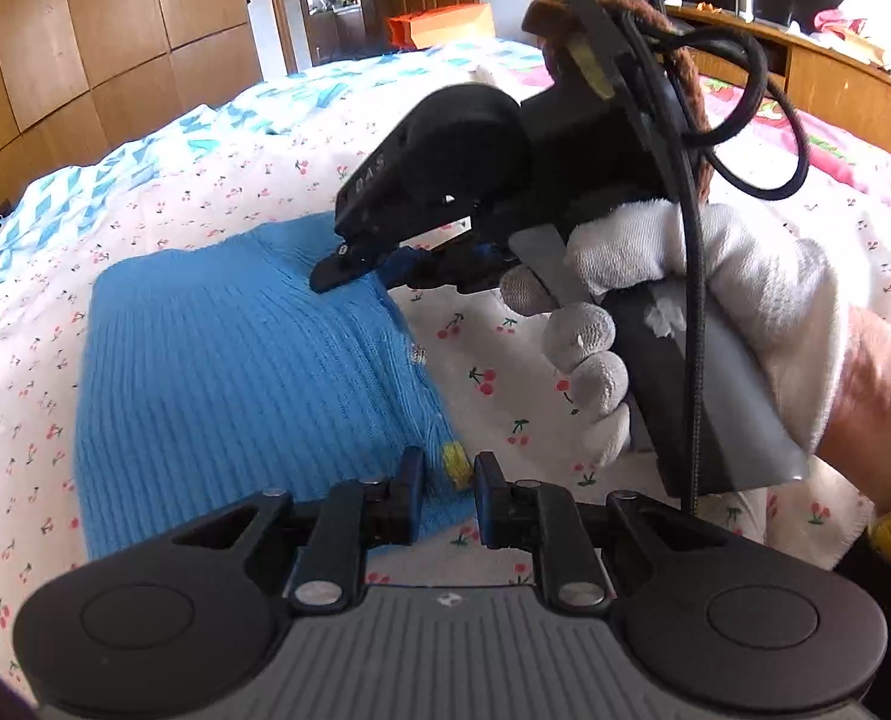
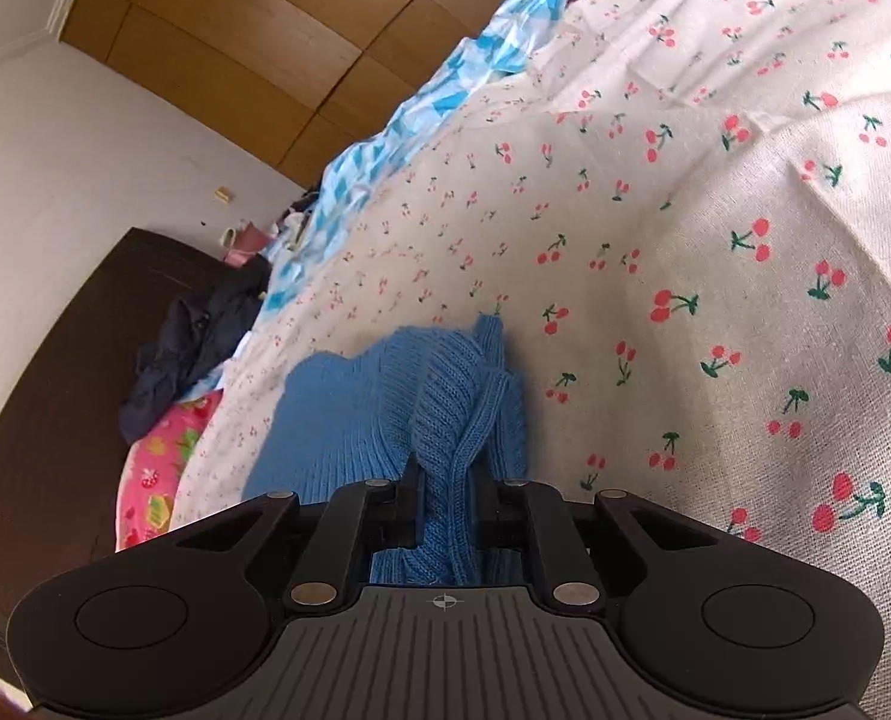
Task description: Fold small clothes
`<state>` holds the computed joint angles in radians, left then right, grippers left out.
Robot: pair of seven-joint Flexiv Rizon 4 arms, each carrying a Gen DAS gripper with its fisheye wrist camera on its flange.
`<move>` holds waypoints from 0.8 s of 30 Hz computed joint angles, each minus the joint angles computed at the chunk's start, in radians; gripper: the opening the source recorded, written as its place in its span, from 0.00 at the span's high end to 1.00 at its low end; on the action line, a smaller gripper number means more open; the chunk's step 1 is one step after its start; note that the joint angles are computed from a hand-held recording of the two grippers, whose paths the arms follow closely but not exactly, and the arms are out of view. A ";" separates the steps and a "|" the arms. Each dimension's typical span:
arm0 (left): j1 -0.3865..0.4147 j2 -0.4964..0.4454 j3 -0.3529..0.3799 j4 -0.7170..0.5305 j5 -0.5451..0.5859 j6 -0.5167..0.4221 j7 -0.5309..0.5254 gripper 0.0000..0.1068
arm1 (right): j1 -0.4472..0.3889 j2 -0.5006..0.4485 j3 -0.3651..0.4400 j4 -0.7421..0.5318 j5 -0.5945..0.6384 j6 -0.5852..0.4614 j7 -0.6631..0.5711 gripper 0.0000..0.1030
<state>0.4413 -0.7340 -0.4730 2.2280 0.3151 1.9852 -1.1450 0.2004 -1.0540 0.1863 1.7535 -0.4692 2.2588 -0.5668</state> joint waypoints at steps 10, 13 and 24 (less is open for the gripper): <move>0.266 0.062 -0.209 0.106 0.005 -0.081 -0.016 0.67 | 0.115 0.053 -0.090 0.058 0.237 0.060 -0.062 0.74; 0.318 0.061 -0.240 0.113 -0.001 -0.051 -0.028 0.67 | 0.237 0.088 -0.172 0.070 0.436 0.082 -0.164 0.74; 0.019 -0.043 0.047 -0.154 -0.105 0.051 -0.183 0.62 | 0.276 0.029 -0.162 -0.041 0.435 -0.033 -0.323 0.84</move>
